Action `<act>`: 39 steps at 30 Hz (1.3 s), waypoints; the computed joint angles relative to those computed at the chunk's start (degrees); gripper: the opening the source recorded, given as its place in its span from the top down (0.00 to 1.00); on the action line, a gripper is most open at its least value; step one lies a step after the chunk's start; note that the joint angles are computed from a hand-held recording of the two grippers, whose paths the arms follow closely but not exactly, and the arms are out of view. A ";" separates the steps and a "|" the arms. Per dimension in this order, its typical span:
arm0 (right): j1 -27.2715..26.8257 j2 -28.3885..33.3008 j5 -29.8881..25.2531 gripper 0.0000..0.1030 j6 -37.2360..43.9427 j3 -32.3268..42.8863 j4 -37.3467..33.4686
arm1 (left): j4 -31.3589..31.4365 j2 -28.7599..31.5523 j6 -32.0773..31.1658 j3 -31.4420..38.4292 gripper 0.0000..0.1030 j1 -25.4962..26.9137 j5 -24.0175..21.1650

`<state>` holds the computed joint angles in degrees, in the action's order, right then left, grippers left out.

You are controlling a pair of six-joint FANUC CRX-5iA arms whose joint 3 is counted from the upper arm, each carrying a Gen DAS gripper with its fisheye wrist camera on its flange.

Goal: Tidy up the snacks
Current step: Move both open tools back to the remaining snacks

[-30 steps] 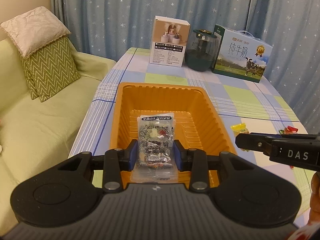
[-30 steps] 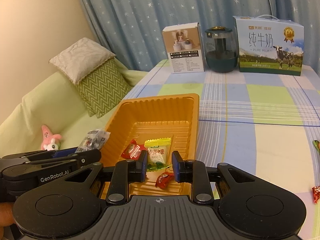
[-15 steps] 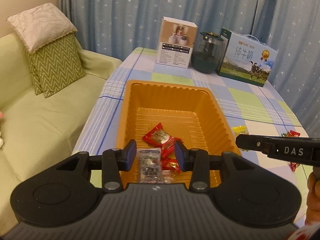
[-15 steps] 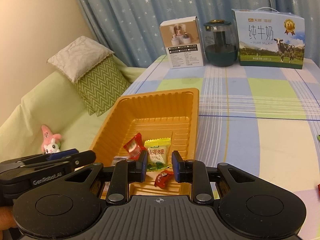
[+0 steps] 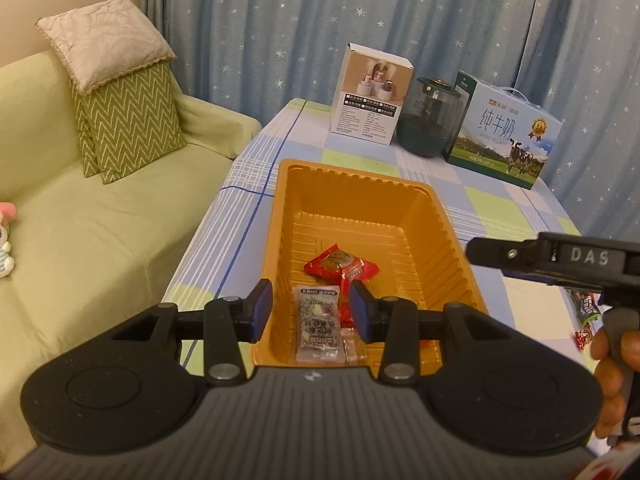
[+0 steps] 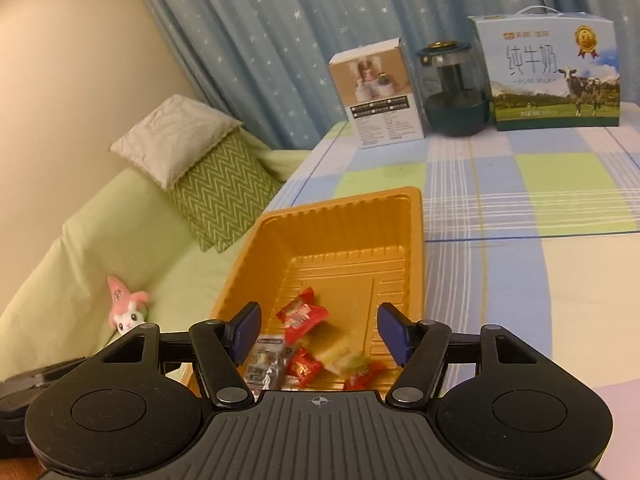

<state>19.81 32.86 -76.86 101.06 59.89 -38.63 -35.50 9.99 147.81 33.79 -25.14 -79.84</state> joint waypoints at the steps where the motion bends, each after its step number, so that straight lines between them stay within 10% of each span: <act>1: -0.14 -0.55 0.41 0.37 -0.03 -0.68 0.36 | -0.08 -0.12 0.21 -0.04 0.63 -0.19 -0.07; 39: -13.42 -22.40 10.89 0.37 -0.55 -26.61 10.89 | -1.19 13.63 -6.75 23.89 0.32 -12.85 -6.46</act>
<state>6.39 10.46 -65.97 100.52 33.28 -27.74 -36.69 23.62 141.05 57.68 -37.99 -86.30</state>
